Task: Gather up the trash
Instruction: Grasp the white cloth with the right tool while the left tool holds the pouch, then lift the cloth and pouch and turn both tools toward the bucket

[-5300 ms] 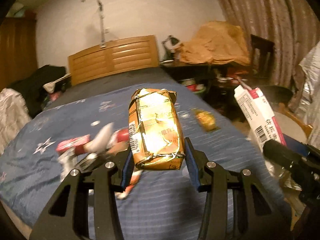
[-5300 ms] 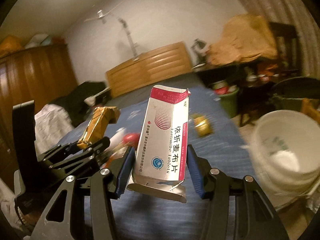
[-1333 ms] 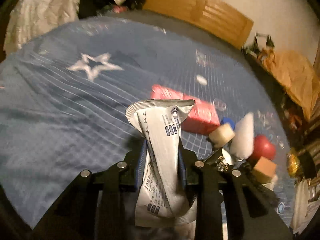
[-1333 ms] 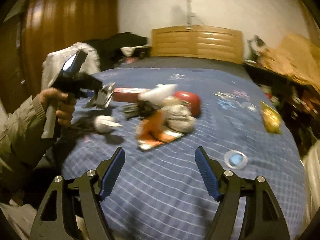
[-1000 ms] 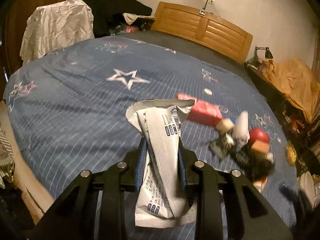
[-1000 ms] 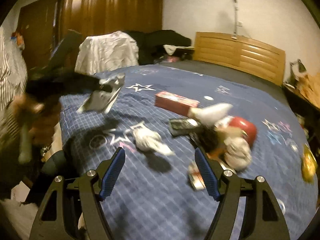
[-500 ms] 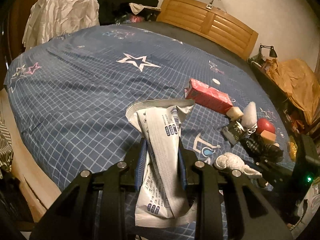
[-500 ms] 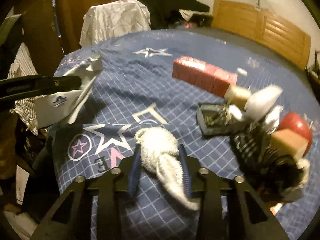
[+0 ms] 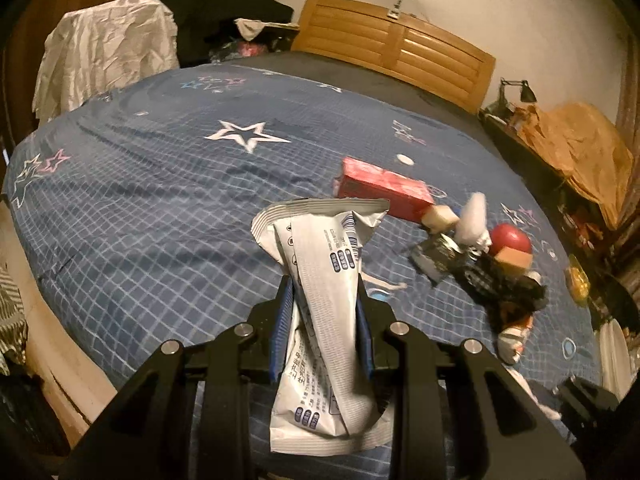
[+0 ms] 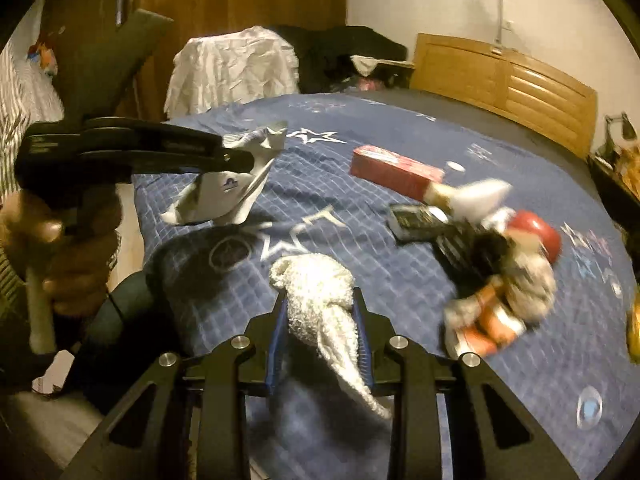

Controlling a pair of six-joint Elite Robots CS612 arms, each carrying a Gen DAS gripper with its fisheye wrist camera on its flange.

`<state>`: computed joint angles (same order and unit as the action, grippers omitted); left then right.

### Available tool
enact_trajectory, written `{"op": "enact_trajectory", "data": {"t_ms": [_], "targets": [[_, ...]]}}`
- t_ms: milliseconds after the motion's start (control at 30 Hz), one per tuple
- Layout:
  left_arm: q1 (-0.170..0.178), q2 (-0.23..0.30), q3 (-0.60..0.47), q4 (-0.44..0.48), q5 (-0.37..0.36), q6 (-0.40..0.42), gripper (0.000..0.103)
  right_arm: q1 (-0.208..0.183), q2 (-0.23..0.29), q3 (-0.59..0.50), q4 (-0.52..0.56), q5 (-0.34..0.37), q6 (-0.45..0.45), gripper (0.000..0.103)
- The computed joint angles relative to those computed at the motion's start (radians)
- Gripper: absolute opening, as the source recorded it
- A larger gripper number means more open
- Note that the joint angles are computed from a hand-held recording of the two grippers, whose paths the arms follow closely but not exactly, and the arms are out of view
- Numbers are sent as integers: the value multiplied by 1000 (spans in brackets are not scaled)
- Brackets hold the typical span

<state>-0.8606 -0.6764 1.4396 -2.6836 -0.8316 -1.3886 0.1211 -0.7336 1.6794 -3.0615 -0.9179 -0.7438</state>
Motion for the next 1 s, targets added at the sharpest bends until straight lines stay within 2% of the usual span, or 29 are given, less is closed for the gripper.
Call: {"op": "enact_trajectory", "data": {"t_ms": [267, 433, 667, 1000], "targets": [[-17, 49, -98, -5, -24, 117, 27, -67, -27, 70, -136, -8, 187, 31], [-28, 81, -162, 40, -30, 160, 27, -94, -23, 82, -202, -18, 284, 31], [-44, 106, -226, 126, -11, 196, 27, -112, -21, 96, -246, -11, 338, 31], [-55, 109, -240, 170, 18, 195, 27, -116, -28, 106, -258, -1, 340, 31]]}}
